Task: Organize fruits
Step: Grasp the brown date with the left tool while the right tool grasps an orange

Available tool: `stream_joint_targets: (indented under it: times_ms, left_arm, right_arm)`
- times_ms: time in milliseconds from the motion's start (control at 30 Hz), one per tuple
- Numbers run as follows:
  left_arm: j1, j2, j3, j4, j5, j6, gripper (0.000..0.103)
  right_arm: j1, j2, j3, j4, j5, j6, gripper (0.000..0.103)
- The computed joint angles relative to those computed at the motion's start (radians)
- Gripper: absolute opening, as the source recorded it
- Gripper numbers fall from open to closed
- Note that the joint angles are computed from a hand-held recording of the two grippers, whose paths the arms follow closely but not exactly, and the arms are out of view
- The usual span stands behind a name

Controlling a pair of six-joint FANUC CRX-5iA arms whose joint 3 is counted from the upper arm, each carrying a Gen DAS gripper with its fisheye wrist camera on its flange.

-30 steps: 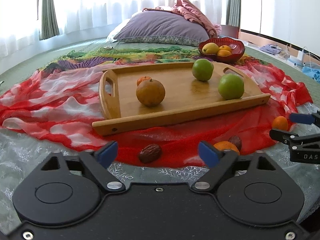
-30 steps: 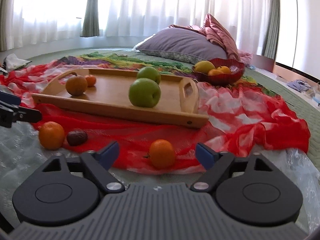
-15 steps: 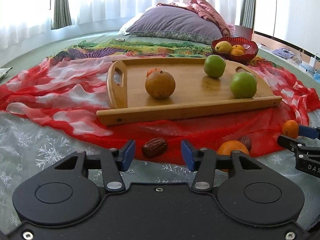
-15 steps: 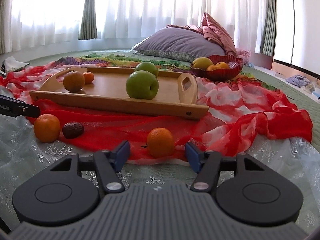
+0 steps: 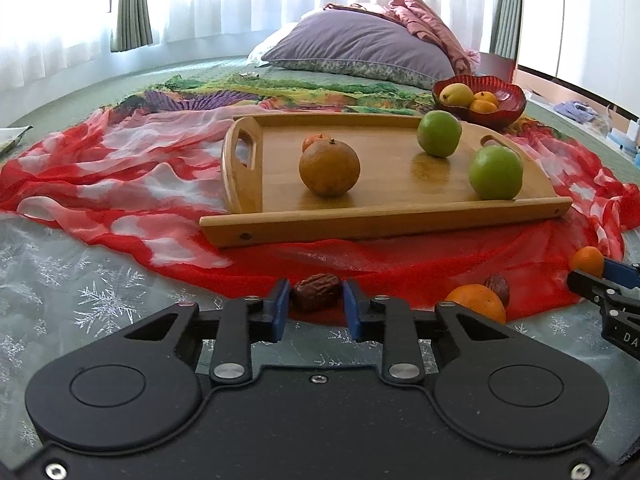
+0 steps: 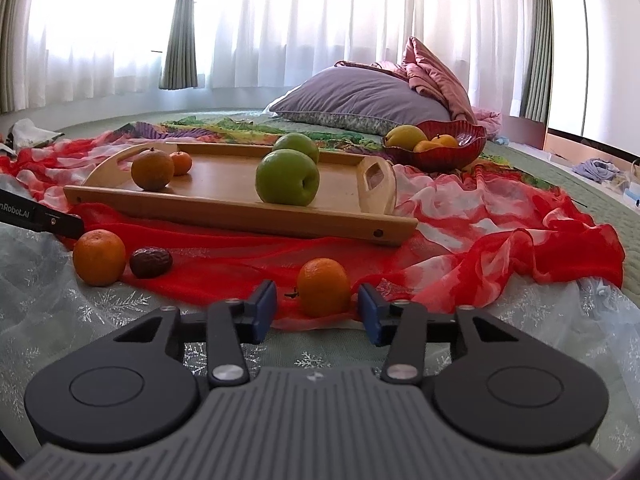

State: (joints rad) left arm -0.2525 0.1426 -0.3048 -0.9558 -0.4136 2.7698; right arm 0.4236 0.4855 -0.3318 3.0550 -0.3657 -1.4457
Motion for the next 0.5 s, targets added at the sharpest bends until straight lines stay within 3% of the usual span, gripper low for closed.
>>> stream_joint_targets:
  times_ms: [500]
  left_arm:
    - [-0.036,-0.015,0.007,-0.070,-0.019,0.057,0.027]
  right_arm:
    - [0.003,-0.009,-0.029,-0.028,-0.054,0.002,0.039]
